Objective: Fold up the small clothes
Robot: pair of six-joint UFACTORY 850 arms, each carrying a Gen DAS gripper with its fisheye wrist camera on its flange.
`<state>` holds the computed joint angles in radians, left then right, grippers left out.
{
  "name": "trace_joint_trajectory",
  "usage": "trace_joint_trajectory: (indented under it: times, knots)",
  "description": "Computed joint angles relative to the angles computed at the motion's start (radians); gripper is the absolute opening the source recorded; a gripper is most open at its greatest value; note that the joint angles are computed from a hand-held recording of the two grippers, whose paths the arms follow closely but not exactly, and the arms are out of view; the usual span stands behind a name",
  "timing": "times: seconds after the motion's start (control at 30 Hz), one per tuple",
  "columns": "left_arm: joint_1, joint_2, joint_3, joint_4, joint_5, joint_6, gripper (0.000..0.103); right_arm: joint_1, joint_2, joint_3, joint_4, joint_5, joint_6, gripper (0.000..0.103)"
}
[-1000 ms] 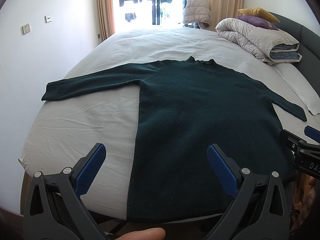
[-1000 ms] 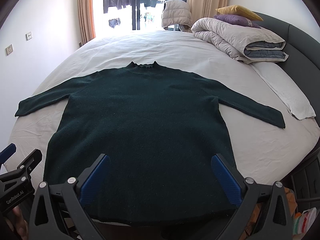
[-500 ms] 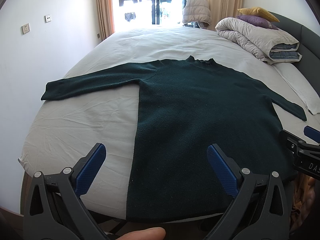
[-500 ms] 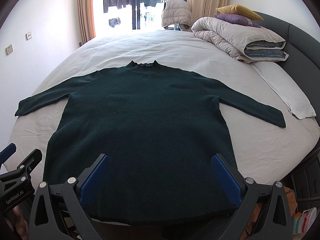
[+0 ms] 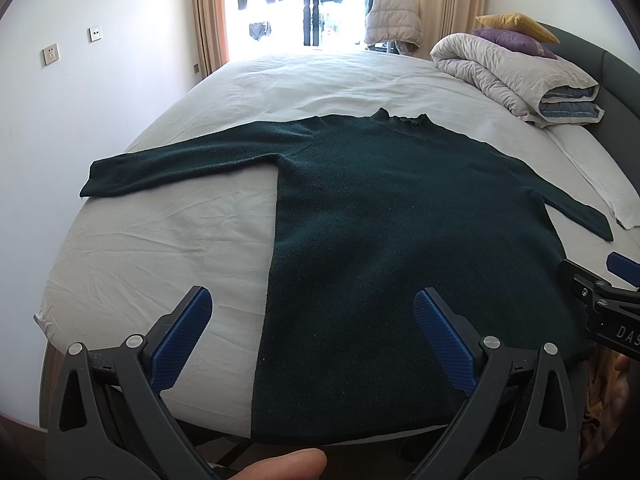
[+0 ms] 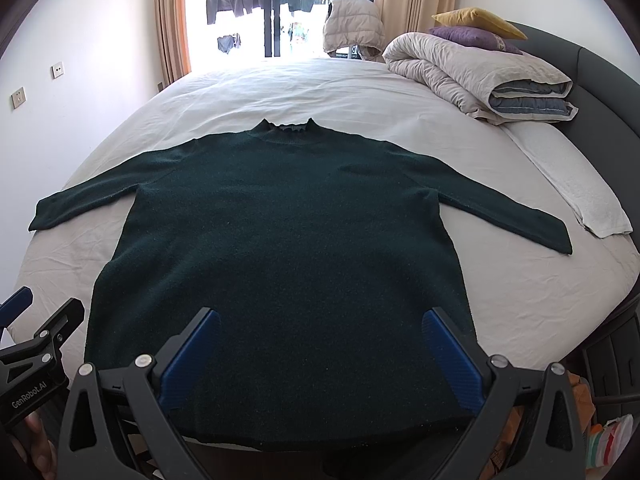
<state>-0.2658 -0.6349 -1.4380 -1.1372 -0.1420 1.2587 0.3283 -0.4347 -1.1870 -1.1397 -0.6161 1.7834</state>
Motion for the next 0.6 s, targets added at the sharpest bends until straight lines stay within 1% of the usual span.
trace_joint_trajectory:
  times: [0.1,0.2,0.33,0.4,0.43,0.5,0.53,0.6]
  knots:
    - [0.0,-0.004,0.006,-0.059,0.002,0.058,0.103,0.001,-0.004,0.004,-0.005,0.003,0.006,0.103]
    - [0.005,-0.015,-0.004,-0.064,-0.012,0.053,0.103,0.001,-0.005,0.003,-0.001,0.005,0.004,0.103]
    - [0.016,-0.026,-0.012,-0.225,-0.002,0.205,0.103,-0.003,-0.018,-0.017,0.022,0.007,-0.029,0.103]
    - [0.036,-0.042,-0.037,-0.215,-0.032,0.185,0.103,-0.006,-0.023,-0.024,0.021,0.013,-0.036,0.103]
    - [0.049,-0.052,-0.052,-0.218,-0.056,0.179,0.103,-0.008,-0.024,-0.026,0.007,0.022,-0.028,0.103]
    - [0.087,-0.089,-0.11,-0.2,-0.133,0.132,0.103,-0.012,-0.024,-0.027,-0.031,0.045,-0.004,0.103]
    - [0.11,-0.114,-0.148,-0.192,-0.191,0.103,0.103,-0.015,-0.024,-0.027,-0.062,0.063,0.017,0.103]
    - [0.171,-0.199,-0.278,-0.155,-0.371,-0.008,0.103,-0.025,-0.021,-0.026,-0.128,0.111,0.068,0.103]
